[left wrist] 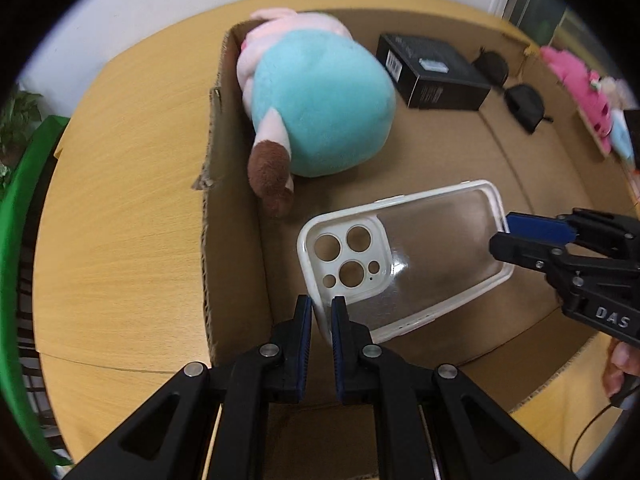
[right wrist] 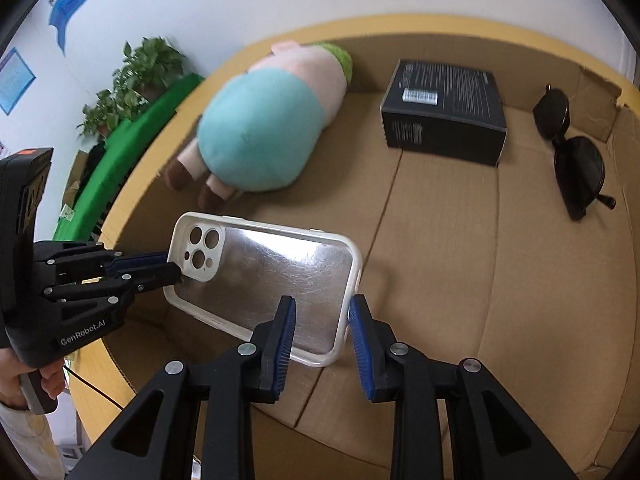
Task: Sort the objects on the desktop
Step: 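Lower the phone case into the box and open both grippers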
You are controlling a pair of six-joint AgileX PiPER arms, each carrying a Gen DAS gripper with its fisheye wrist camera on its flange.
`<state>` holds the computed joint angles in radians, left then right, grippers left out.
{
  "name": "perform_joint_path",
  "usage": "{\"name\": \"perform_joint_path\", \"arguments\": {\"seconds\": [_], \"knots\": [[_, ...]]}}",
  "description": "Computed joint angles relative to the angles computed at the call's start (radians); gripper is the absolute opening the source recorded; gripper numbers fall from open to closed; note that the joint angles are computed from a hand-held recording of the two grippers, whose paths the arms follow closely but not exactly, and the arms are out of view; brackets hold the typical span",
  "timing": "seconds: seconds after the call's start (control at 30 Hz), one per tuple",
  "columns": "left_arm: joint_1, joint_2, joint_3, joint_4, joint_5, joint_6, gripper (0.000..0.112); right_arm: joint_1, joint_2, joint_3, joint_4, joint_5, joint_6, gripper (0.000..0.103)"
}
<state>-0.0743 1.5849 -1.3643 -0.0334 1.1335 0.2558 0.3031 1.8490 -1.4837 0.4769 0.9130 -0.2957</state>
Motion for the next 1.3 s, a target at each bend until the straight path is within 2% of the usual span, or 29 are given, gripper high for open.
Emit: {"name": "perform_joint_path", "arguments": {"seconds": [0.13, 0.33, 0.43, 0.5, 0.53, 0.57, 0.6, 0.63, 0.67, 0.7, 0.77, 0.8, 0.87, 0.93, 1.0, 1.07, 1.13, 1.2, 1.3], "knots": [[-0.057, 0.026, -0.019, 0.125, 0.026, -0.073, 0.009, -0.006, 0.045, -0.046, 0.016, 0.079, 0.022, 0.029], [-0.036, 0.008, -0.004, 0.116, 0.028, -0.071, 0.01, -0.003, 0.076, -0.039, 0.055, 0.093, 0.035, 0.04], [0.002, -0.039, 0.021, 0.074, 0.016, -0.047, 0.024, -0.007, 0.059, -0.014, 0.088, 0.091, 0.004, 0.057], [0.042, -0.123, 0.057, 0.024, -0.016, -0.015, 0.032, 0.004, 0.012, 0.015, 0.069, 0.073, -0.014, 0.057], [0.064, -0.166, 0.072, -0.007, -0.023, 0.006, 0.032, 0.012, -0.039, 0.047, 0.049, 0.045, -0.026, 0.059], [0.106, -0.231, 0.091, -0.07, -0.024, 0.045, 0.035, 0.026, -0.104, 0.085, 0.011, 0.008, -0.024, 0.067], [0.136, -0.269, 0.095, -0.12, -0.019, 0.074, 0.041, 0.037, -0.156, 0.113, -0.025, -0.023, -0.013, 0.072], [0.194, -0.329, 0.113, -0.2, -0.015, 0.134, 0.046, 0.059, -0.245, 0.164, -0.088, -0.079, 0.012, 0.082], [0.254, -0.409, 0.136, -0.274, -0.002, 0.185, 0.058, 0.077, -0.314, 0.206, -0.136, -0.12, 0.035, 0.09], [0.273, -0.45, 0.145, -0.314, -0.009, 0.206, 0.068, 0.089, -0.403, 0.259, -0.197, -0.168, 0.059, 0.093], [0.335, -0.555, 0.177, -0.406, -0.032, 0.256, 0.072, 0.144, -0.565, 0.351, -0.365, -0.245, 0.195, 0.103], [0.36, -0.623, 0.192, -0.418, -0.026, 0.238, 0.073, 0.158, -0.603, 0.371, -0.407, -0.272, 0.235, 0.103], [0.329, -0.676, 0.212, -0.439, -0.09, 0.195, 0.073, 0.176, -0.683, 0.401, -0.471, -0.284, 0.313, 0.103], [0.37, -0.754, 0.235, -0.497, -0.088, 0.211, 0.078, 0.198, -0.738, 0.411, -0.56, -0.265, 0.406, 0.103], [0.301, -0.787, 0.25, -0.456, -0.135, 0.155, 0.078, 0.199, -0.778, 0.416, -0.616, -0.24, 0.451, 0.103], [0.133, -0.801, 0.248, -0.304, -0.197, -0.002, 0.078, 0.198, -0.82, 0.423, -0.655, -0.213, 0.494, 0.103], [0.017, -0.805, 0.254, -0.207, -0.234, -0.11, 0.078, 0.209, -0.853, 0.434, -0.684, -0.191, 0.528, 0.103], [-0.075, -0.822, 0.262, -0.119, -0.237, -0.209, 0.078, 0.241, -0.884, 0.449, -0.748, -0.17, 0.579, 0.103], [-0.108, -0.839, 0.282, -0.101, -0.214, -0.258, 0.078, 0.287, -0.921, 0.471, -0.811, -0.144, 0.625, 0.103]]}}
